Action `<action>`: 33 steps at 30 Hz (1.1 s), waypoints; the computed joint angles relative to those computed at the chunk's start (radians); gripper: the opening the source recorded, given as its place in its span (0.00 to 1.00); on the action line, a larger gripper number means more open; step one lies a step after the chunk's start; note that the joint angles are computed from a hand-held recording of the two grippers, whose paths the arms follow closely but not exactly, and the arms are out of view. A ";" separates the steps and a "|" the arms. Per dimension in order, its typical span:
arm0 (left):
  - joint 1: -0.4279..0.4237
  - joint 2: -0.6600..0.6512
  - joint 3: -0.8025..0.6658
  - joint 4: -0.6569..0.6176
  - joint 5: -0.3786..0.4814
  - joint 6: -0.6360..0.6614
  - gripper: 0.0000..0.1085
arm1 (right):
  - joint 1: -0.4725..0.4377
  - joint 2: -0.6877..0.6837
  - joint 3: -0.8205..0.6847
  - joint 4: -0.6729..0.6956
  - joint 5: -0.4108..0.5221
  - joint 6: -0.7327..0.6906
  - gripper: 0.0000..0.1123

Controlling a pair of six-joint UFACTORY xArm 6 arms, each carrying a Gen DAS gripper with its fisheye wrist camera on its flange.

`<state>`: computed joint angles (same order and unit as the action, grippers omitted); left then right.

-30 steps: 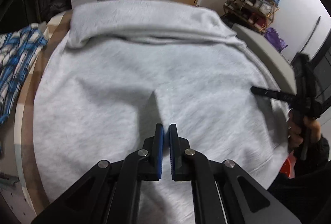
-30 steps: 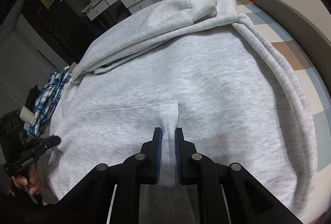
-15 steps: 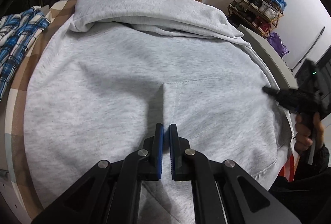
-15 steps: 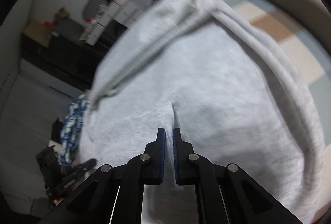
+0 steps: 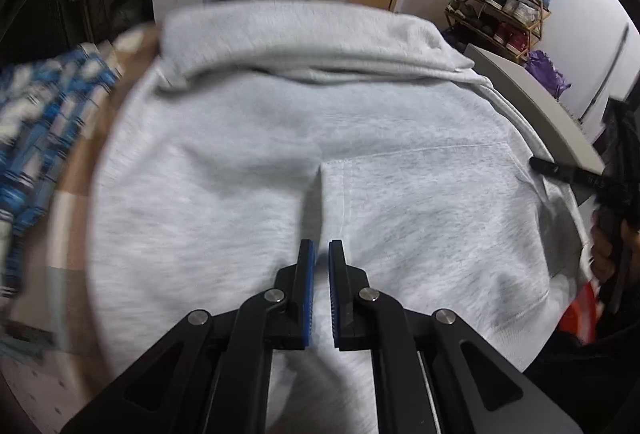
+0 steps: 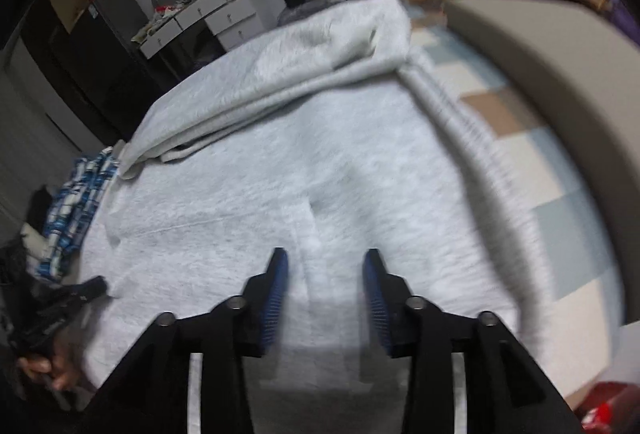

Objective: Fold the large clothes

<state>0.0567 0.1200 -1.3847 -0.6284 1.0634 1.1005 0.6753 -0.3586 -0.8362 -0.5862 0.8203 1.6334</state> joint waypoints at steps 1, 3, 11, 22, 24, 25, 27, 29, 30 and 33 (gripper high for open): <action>0.008 -0.015 0.014 -0.018 -0.023 0.026 0.03 | 0.021 0.005 -0.032 -0.020 0.078 -0.006 0.46; 0.014 -0.018 0.011 -0.040 -0.055 0.036 0.09 | 0.036 0.026 -0.079 -0.038 0.153 -0.028 0.50; -0.129 0.144 -0.173 -0.059 -0.161 -0.075 0.54 | -0.065 0.256 -0.267 0.013 0.024 -0.255 0.55; -0.104 0.272 -0.274 0.138 -0.094 -0.220 0.55 | -0.070 0.284 -0.268 0.086 0.173 -0.348 0.56; -0.066 0.231 -0.233 0.125 -0.090 -0.215 0.55 | -0.058 0.198 -0.197 0.083 0.177 -0.301 0.58; -0.052 0.209 -0.202 0.116 -0.102 -0.202 0.55 | -0.038 0.151 -0.174 0.084 0.227 -0.276 0.58; -0.003 0.158 -0.141 0.043 -0.094 -0.148 0.55 | 0.008 0.064 -0.121 0.059 0.289 -0.191 0.58; 0.057 0.110 -0.093 -0.024 -0.083 -0.120 0.55 | 0.063 -0.060 -0.033 0.032 0.298 -0.075 0.60; 0.074 0.100 -0.084 -0.044 -0.087 -0.112 0.55 | 0.100 -0.120 0.006 0.016 0.311 -0.004 0.62; 0.130 0.051 -0.033 -0.070 -0.142 -0.121 0.55 | 0.218 -0.257 0.085 -0.017 0.397 0.191 0.63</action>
